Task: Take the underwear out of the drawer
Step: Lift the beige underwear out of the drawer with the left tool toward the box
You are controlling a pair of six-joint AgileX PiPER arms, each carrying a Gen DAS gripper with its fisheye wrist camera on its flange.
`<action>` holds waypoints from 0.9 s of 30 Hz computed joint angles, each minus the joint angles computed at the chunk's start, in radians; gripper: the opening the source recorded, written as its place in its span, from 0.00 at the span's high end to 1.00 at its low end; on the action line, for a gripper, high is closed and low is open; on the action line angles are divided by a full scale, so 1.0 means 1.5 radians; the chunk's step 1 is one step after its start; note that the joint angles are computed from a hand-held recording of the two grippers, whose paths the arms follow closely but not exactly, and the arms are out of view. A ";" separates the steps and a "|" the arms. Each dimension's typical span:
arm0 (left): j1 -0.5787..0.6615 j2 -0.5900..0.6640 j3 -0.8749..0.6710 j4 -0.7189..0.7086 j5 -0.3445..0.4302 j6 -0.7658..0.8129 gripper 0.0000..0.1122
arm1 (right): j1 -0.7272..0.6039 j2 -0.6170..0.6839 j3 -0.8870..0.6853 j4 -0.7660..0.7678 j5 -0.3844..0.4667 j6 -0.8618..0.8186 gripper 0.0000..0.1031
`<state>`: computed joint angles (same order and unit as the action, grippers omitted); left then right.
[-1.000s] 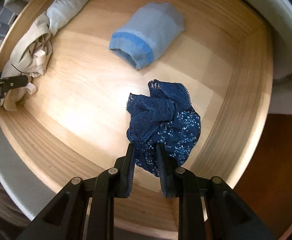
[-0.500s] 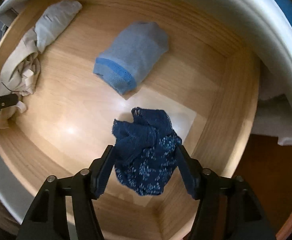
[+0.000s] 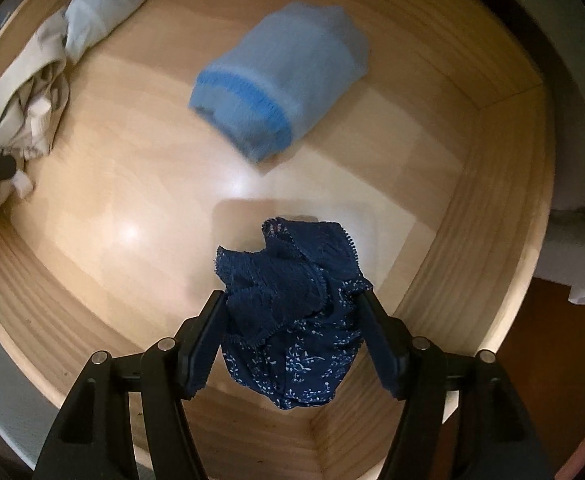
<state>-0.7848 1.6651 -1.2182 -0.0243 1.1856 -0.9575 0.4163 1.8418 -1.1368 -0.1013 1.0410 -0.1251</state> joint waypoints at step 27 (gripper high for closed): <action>0.003 0.000 0.000 0.001 -0.003 0.001 0.44 | 0.000 -0.054 0.048 0.099 -0.018 0.217 0.76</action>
<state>-0.7809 1.6657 -1.2177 -0.0225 1.1809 -0.9563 0.4168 1.7606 -1.0644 0.0466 1.0147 0.1997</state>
